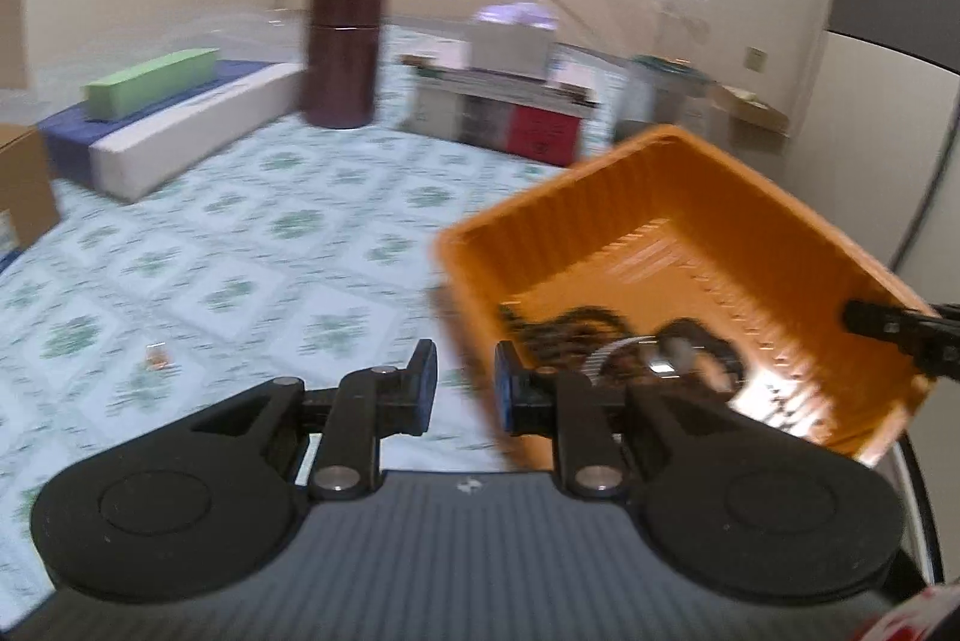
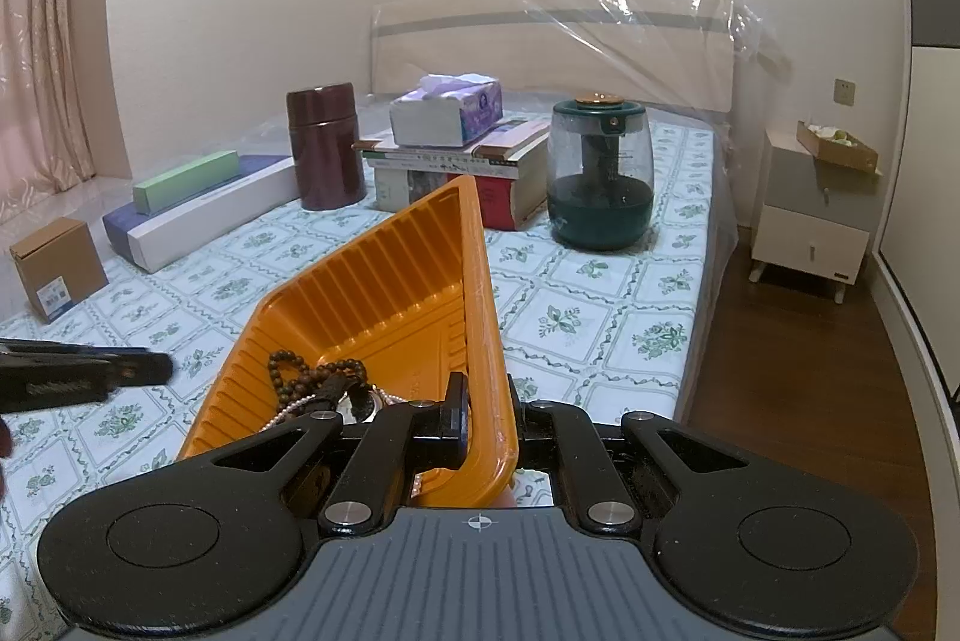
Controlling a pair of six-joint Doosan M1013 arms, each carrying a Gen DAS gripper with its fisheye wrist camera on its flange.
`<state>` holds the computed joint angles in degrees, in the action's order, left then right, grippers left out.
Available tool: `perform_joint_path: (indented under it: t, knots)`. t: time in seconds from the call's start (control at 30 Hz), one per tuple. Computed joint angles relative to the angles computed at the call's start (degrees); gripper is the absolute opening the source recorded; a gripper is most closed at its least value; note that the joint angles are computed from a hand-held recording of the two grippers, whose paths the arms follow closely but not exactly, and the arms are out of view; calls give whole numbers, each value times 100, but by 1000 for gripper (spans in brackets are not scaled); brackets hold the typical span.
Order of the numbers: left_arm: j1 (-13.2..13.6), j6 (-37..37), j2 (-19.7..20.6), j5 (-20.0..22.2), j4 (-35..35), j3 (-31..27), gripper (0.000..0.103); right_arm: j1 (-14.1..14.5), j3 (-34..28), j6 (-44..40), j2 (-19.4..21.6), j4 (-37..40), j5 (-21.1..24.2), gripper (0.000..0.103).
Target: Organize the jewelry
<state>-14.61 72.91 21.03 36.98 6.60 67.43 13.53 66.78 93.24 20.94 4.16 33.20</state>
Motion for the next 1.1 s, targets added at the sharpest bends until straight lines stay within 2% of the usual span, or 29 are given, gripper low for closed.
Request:
perform_joint_path:
  t: [0.23, 0.43, 0.53, 0.7, 0.97, 1.0, 1.07, 1.1]
  knots:
    - [201, -1275, -121, 275, 1369, 256, 19, 3, 2, 1, -1, -12, -3, 8]
    - [363, -1771, -18, 419, 2104, 275, 19, 11, 8, 21, -8, -70, 6, 8]
    - [422, -1766, 98, 442, 2241, 221, 19, 12, 4, 31, -5, -105, 25, 8]
    - [497, -1552, 317, 427, 2032, 49, 19, 23, -17, 84, 8, -192, 63, 8]
    - [515, -1555, 547, 500, 2060, -172, 19, 27, -31, 121, 14, -253, 119, 8]
    - [514, -1585, 549, 490, 2084, -167, 18, 27, -28, 125, 12, -262, 120, 8]
    - [524, -1574, 549, 488, 2033, -166, 9, 29, -28, 128, 14, -262, 119, 8]
    - [523, -1579, 544, 498, 2025, -165, 8, 29, -24, 125, 12, -258, 113, 8]
